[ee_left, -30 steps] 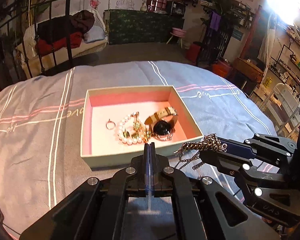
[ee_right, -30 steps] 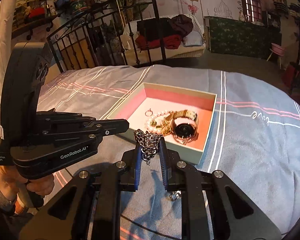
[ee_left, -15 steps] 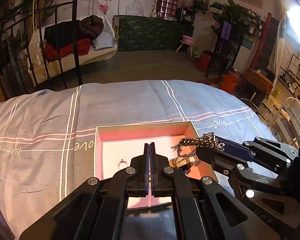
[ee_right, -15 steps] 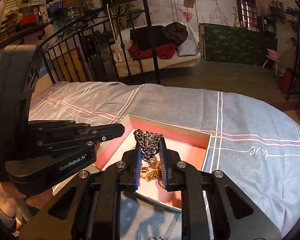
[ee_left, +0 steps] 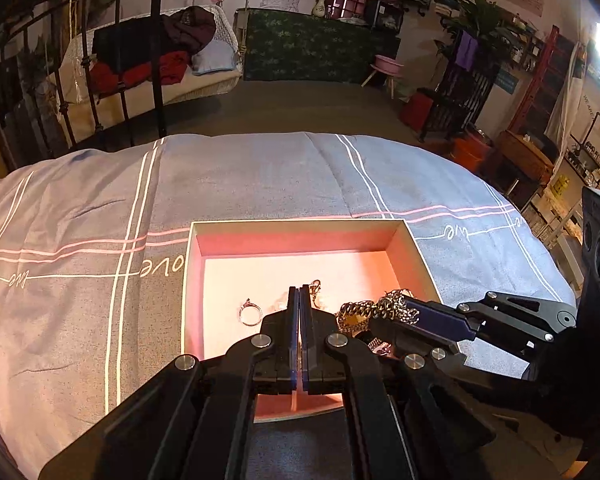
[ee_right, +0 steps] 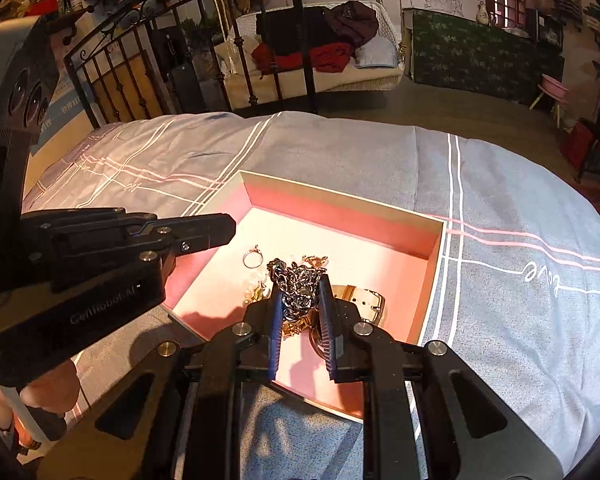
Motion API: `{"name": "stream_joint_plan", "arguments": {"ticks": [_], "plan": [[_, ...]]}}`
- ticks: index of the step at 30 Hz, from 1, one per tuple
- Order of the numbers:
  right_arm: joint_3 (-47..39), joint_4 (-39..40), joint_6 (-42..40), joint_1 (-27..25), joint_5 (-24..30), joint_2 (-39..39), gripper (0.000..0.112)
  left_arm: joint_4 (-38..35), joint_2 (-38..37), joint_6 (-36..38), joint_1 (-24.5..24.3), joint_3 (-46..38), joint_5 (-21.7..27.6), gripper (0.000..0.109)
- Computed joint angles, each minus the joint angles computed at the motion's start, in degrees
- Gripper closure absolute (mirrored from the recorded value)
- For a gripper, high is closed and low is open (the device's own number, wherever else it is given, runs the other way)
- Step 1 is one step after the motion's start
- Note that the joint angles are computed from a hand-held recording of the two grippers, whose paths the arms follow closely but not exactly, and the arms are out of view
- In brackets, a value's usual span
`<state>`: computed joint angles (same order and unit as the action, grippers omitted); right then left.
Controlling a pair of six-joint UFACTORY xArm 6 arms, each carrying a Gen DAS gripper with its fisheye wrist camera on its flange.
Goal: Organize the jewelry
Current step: 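Lower both chains into the box and open both grippers, then grasp the small silver ring on the bedspread with the right gripper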
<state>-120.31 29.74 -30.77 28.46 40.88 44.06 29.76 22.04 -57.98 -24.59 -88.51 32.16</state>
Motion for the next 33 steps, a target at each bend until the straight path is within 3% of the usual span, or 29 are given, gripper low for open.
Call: {"name": "stream_joint_plan", "arguments": {"ticks": [4, 5, 6, 8, 9, 14, 20, 28, 31, 33], "plan": [[1.05, -1.38, 0.34, 0.31, 0.35, -0.63, 0.094, -2.02, 0.28, 0.93, 0.13, -0.34, -0.40, 0.107], [1.59, -2.09, 0.38, 0.39, 0.39, -1.09, 0.088, -2.59, 0.16, 1.02, 0.04, -0.25, -0.42, 0.095], [3.22, -2.53, 0.24, 0.50, -0.40, -2.18, 0.064, -2.22, -0.08, 0.24, -0.06, -0.22, 0.19, 0.058], [9.16, -2.95, -1.00, 0.85, -5.08, -5.85, 0.038, 4.90, -1.85, -7.09, -0.49, 1.37, 0.84, 0.019], [12.11, -2.49, -2.22, 0.92, -6.91, -7.79, 0.038, 7.98, -3.23, -10.03, -0.61, 2.93, 0.13, 0.018], [25.63, 3.07, -7.16, 0.18, -10.32, -16.96, 0.038, 9.52, -8.66, -12.80, -2.03, 10.03, -1.59, 0.017], [39.00, 3.51, -7.55, -0.39, -9.95, -23.55, 0.038, 6.83, -11.36, -11.71, -5.93, 17.82, -2.29, 0.017], [41.87, 3.74, -6.35, -0.40, -9.86, -23.63, 0.038, 5.19, -7.80, -8.99, -7.56, 17.32, -1.20, 0.019], [41.17, 3.11, -6.14, -0.40, -9.25, -22.97, 0.051, 4.62, -7.15, -8.06, -7.35, 16.94, -0.71, 0.038], [41.71, 1.90, -5.60, -0.06, -10.66, -23.14, 0.068, 5.15, -6.92, -8.19, -7.51, 16.39, 0.94, 0.064]]}}
